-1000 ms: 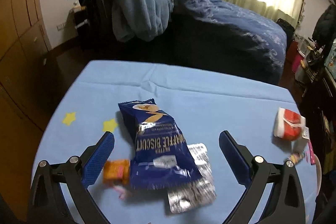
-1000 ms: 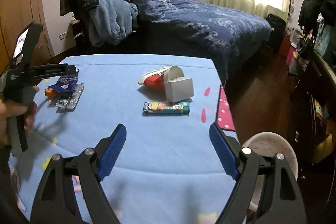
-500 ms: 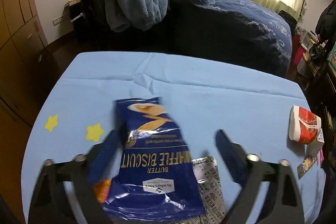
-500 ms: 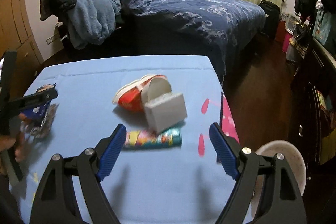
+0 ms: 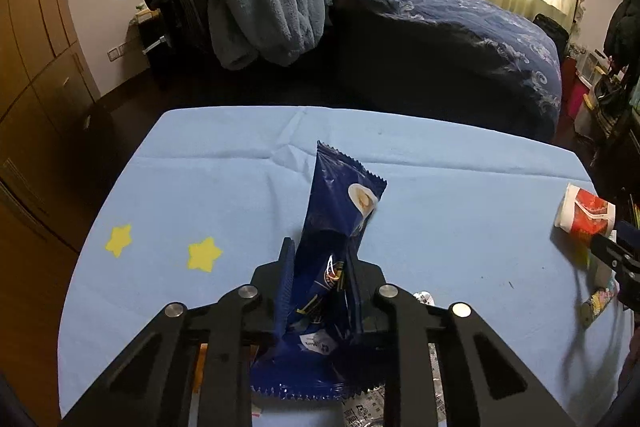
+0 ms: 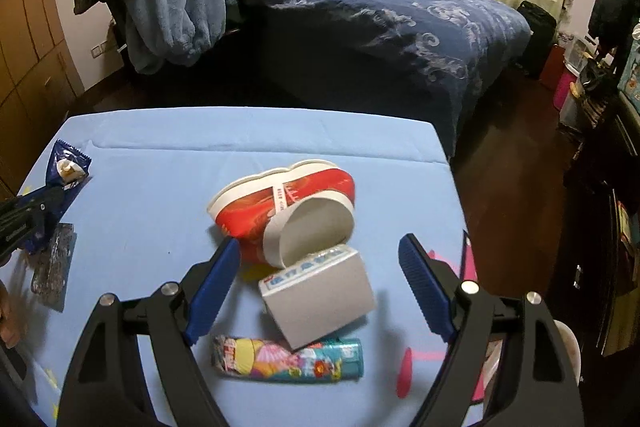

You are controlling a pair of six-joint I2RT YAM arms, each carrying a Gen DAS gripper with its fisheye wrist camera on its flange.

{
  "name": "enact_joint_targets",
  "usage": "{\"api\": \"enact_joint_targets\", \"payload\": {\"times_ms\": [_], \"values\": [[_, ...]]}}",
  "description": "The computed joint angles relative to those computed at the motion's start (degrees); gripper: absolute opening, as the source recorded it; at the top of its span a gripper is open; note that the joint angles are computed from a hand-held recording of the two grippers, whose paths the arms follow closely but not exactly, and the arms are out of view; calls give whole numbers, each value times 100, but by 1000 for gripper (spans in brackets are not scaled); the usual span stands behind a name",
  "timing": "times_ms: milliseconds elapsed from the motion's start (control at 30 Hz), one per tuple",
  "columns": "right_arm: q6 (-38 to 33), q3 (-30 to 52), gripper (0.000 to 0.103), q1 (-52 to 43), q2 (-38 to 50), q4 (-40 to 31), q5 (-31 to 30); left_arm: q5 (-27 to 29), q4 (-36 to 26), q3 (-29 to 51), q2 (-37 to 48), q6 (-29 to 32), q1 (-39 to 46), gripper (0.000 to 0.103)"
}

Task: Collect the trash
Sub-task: 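Grasp the blue biscuit bag with the left tool while the right tool grasps the white box, then lift both items, carry them over the wastebasket and open both tools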

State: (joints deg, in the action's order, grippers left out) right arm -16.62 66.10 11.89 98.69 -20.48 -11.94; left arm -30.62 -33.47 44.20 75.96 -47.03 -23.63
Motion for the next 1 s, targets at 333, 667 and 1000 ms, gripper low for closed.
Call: {"api": "enact_joint_targets", "payload": {"times_ms": [333, 667, 1000], "values": [[-141, -299, 85, -190, -216, -24, 42, 145, 65, -89, -134, -38, 66, 24], [-242, -716, 59, -408, -623, 74, -248, 31, 81, -270, -483, -106, -143, 22], [-288, -1139, 59, -505, -1615, -226, -699, -445, -788, -119, -1341, -571, -686, 22]]}}
